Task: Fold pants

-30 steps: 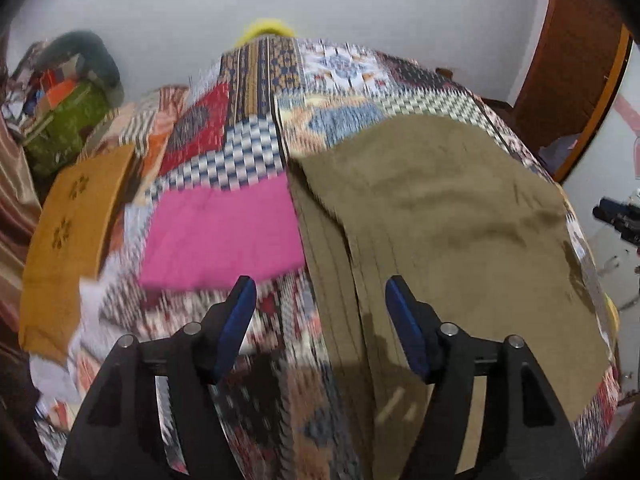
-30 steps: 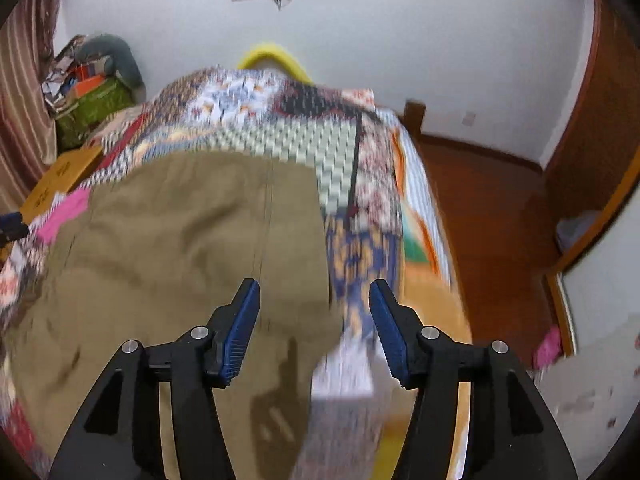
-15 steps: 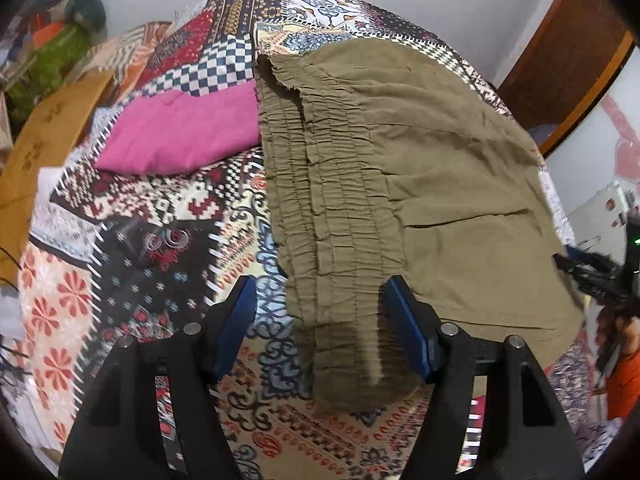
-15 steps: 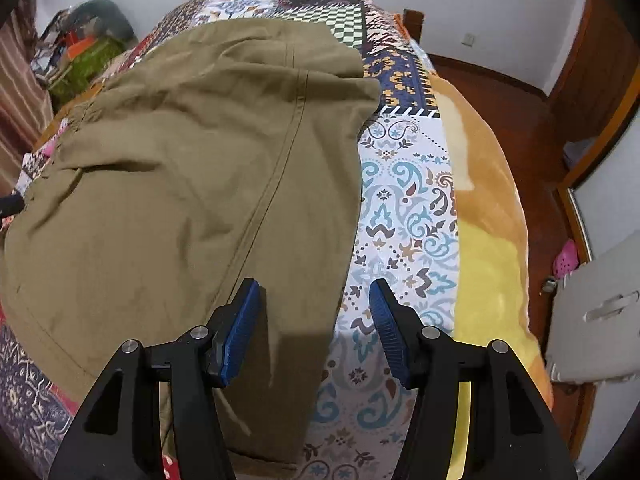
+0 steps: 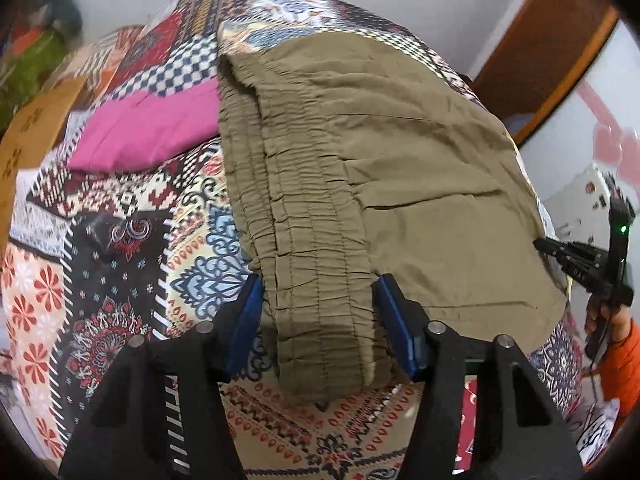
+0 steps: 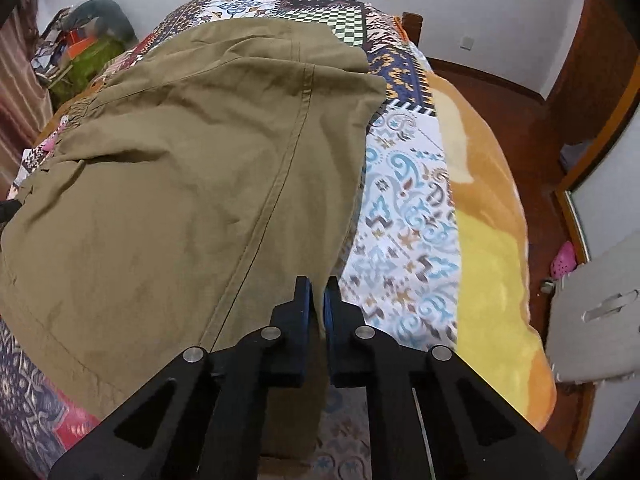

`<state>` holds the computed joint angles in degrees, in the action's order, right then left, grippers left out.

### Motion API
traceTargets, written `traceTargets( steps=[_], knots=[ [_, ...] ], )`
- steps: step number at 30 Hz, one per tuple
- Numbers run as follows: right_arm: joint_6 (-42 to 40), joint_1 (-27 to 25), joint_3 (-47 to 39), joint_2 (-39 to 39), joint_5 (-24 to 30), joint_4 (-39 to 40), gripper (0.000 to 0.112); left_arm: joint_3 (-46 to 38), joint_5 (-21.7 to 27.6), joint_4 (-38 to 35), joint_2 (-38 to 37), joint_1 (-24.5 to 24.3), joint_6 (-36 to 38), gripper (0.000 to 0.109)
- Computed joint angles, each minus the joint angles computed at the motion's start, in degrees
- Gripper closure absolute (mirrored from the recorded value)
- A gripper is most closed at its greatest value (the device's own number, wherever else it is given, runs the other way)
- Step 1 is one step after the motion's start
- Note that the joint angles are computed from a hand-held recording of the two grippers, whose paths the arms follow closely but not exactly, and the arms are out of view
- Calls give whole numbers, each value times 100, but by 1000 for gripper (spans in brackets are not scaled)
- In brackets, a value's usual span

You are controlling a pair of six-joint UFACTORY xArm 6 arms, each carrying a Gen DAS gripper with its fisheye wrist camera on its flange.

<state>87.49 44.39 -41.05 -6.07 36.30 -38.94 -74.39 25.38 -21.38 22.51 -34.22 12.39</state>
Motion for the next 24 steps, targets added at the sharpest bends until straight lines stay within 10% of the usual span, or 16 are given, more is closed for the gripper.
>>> traceTargets(
  steps=[17,24],
  knots=[
    [315,57,172,-425,-106,-66,107,171,-19,501,-248,120,-387,55],
    [277,-365,-185,-564,140,-861,73,-726,-192,901,69,275,-637,46]
  ],
)
